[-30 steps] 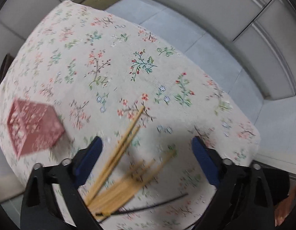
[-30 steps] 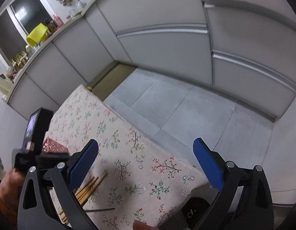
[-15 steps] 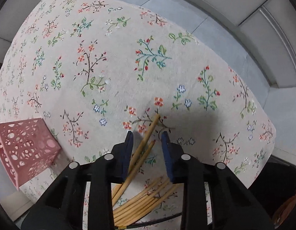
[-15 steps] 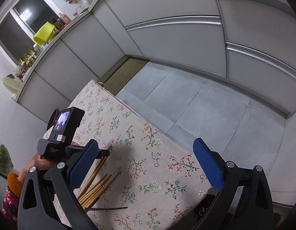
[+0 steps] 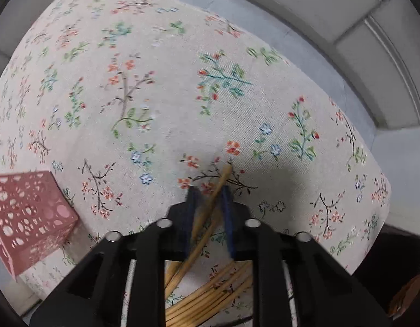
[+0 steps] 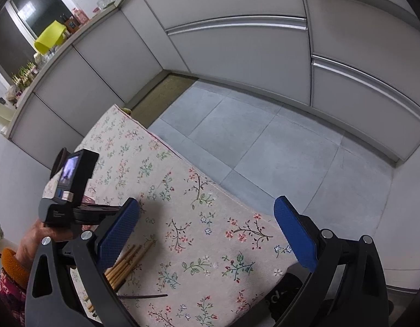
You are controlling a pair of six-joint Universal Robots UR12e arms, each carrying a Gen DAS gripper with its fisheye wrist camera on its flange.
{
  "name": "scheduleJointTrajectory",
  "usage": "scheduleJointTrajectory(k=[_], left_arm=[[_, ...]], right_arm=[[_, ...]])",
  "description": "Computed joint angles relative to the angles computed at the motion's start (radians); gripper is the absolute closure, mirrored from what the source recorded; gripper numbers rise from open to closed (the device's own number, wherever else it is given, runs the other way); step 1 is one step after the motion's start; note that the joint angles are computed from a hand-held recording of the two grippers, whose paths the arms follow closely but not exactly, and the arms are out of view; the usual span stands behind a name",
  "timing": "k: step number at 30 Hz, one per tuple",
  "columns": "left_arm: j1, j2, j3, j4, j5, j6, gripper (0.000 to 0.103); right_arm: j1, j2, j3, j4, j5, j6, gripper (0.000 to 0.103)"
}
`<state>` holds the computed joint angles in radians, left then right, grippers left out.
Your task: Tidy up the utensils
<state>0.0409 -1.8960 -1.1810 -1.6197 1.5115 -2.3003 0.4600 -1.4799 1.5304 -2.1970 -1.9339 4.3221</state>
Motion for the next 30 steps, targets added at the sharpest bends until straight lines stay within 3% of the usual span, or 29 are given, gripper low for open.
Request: scheduleJointTrajectory(k=[4, 7, 11, 14, 16, 17, 19, 21, 23, 25, 28, 30], left_arm=[[0.043, 0.056, -0.070, 0.075, -0.072, 0.016, 0.093], [0.101, 0.097, -0.090, 0.090, -0.193, 0.026, 0.093], [0.195, 0.174, -0.119, 0.107, -0.340, 0.086, 0.093], [0.278, 0.255, -0.170, 0.151, -0.448, 0.138, 0.093], [0.326, 0.285, -0.188, 0.167, -0.511, 0.139, 0.093], [0.336, 0.294, -0.196, 0.178, -0.531, 0.129, 0.093], [0.374, 0.321, -0.223, 0.217, -0.576, 0.106, 0.094], [0.398, 0.337, -0.244, 0.256, -0.606, 0.085, 0.095], [0.403, 0.343, -0.268, 0.310, -0.625, 0.054, 0.096], [0.422, 0.363, -0.293, 0.338, -0.651, 0.042, 0.096], [0.455, 0.376, -0.310, 0.360, -0.704, 0.026, 0.098], [0.475, 0.380, -0.324, 0.389, -0.747, 0.008, 0.099]], right_arm=[[-0.007, 0.026, -0.037, 0.085, 0.042, -0.011, 0.007], [-0.018, 0.051, -0.066, 0.112, 0.104, -0.013, 0.007], [-0.063, 0.109, -0.125, 0.108, 0.328, -0.035, 0.011], [-0.086, 0.160, -0.158, 0.072, 0.480, 0.011, 0.013], [-0.097, 0.215, -0.208, 0.092, 0.590, 0.031, 0.022], [-0.097, 0.243, -0.240, 0.114, 0.617, 0.027, 0.032], [-0.086, 0.282, -0.299, 0.154, 0.607, 0.033, 0.034], [-0.068, 0.318, -0.365, 0.203, 0.545, 0.032, 0.034], [-0.053, 0.368, -0.460, 0.316, 0.499, 0.004, 0.034], [-0.053, 0.403, -0.522, 0.399, 0.505, 0.005, 0.034], [-0.054, 0.464, -0.612, 0.501, 0.553, 0.011, 0.050], [-0.045, 0.495, -0.664, 0.539, 0.548, 0.053, 0.053]])
